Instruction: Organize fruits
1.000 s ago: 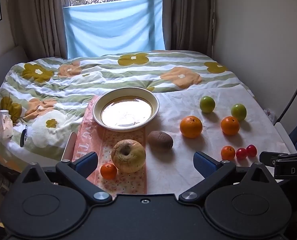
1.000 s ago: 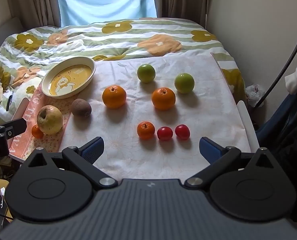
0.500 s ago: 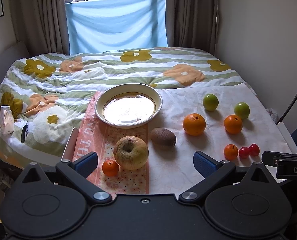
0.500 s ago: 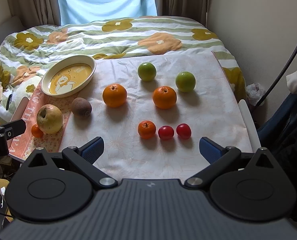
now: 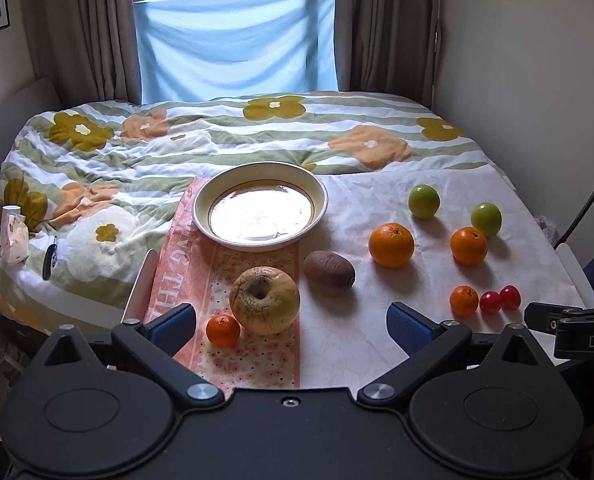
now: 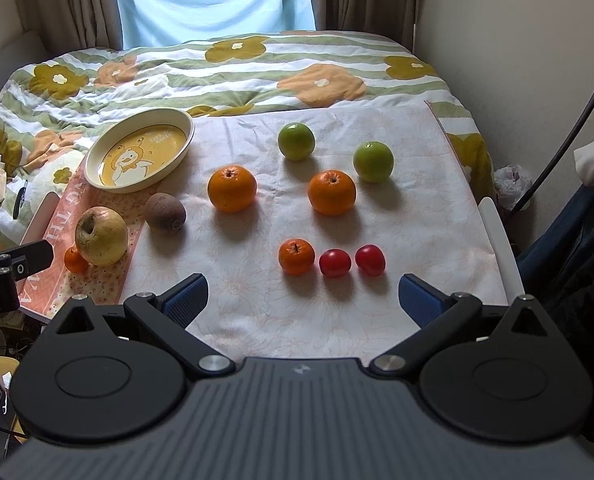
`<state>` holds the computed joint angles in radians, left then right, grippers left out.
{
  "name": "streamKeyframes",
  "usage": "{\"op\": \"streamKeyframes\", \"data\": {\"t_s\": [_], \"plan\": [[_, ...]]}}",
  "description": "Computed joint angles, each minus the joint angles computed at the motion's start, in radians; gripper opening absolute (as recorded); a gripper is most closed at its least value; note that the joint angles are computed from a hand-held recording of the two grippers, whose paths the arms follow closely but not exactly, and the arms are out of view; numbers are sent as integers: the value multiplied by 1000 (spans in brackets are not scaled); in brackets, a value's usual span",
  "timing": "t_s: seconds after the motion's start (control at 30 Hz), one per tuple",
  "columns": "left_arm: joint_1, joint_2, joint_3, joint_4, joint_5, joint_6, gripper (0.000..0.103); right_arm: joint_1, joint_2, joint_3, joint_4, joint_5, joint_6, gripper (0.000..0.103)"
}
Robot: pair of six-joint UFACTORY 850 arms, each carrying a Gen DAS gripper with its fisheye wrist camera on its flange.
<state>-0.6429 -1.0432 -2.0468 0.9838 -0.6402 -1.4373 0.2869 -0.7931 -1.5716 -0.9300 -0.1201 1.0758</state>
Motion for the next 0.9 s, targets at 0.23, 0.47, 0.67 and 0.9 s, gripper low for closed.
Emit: {"op": "streamKeyframes", "data": {"t_s": [0.23, 0.47, 0.67, 0.9], "plan": [[1, 4, 6, 0, 2, -2, 103, -2, 3, 1, 29, 0, -30, 103], [1, 3, 5, 1, 2, -2, 103, 2, 2, 9, -60, 5, 63, 103], [1, 7, 10, 5, 2, -6, 103, 2, 4, 10, -54, 6, 57, 103], [1, 10, 14, 4, 4, -7, 103, 7, 9, 21, -165, 17, 174, 103]]}}
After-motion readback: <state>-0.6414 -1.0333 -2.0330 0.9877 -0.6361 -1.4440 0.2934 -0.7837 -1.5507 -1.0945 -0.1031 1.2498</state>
